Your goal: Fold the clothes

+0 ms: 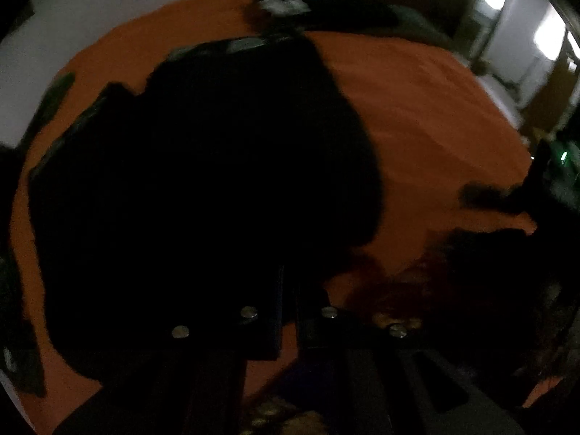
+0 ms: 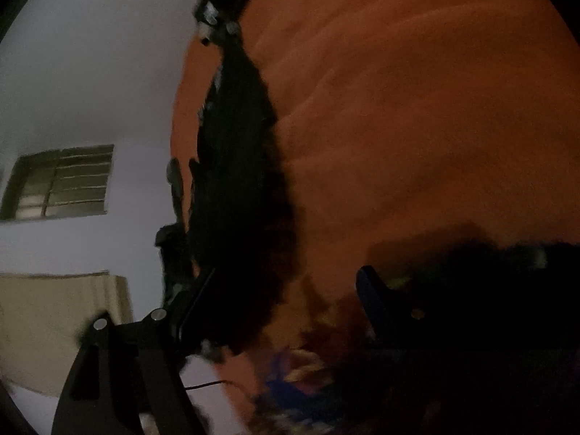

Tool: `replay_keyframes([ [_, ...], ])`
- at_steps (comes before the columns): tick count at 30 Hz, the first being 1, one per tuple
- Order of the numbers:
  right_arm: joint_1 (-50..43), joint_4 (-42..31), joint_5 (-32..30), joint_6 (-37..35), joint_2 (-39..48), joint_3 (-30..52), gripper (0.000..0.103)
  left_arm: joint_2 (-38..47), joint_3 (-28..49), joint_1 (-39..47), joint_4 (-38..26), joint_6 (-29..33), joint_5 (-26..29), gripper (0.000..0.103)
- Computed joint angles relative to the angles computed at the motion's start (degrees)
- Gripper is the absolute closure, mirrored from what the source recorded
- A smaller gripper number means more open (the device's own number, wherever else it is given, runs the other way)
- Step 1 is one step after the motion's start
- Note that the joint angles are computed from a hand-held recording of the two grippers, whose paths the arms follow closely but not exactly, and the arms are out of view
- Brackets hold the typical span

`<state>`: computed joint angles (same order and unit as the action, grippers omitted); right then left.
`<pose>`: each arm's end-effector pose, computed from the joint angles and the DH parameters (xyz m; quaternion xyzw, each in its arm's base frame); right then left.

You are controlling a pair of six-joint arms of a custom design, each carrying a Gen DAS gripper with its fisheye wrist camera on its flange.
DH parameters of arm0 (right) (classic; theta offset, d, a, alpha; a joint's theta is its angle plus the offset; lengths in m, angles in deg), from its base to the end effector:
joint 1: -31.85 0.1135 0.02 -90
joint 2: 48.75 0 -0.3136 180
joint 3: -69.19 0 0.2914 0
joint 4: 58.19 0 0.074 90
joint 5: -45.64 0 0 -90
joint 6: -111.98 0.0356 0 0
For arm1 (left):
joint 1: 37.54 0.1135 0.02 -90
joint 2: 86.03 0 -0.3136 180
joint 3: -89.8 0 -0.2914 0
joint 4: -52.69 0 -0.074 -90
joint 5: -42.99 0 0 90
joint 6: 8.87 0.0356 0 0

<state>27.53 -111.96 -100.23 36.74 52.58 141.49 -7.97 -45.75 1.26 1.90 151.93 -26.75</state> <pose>0.3494 0.0032 0.1863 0.1171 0.8744 0.4707 0.0127 0.1700 0.1209 0.1521 0.2793 0.9428 -0.0620 0.1713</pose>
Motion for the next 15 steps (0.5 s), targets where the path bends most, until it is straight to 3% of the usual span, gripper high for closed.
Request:
replay_keyframes([
  [2,0.53,-9.88,0.39,-2.02,3.86,9.28,0.026,4.72,5.16,1.3,-3.53,-1.54,0.62,0.098],
  [4,1.9,-20.62,7.04,-7.55,6.23,20.42,0.026,8.41,9.62,2.43,-7.08,-2.07,1.18,0.098],
  [8,4.15,-38.97,21.55,-18.56,12.82,42.81,0.025,12.91,13.94,2.94,-14.86,5.22,0.67,0.097],
  [11,3.15,-36.39,23.17,-20.21,10.74,45.06,0.022,8.29,9.11,0.92,-13.33,8.81,-0.26,0.096],
  [13,0.92,-30.51,16.62,-17.99,6.67,38.44,0.02,4.56,4.73,-2.05,-12.49,11.4,-0.68,0.086],
  [15,-1.48,-23.31,10.55,-13.89,2.5,29.12,0.02,1.32,0.23,-6.32,-10.81,11.22,-1.17,0.062],
])
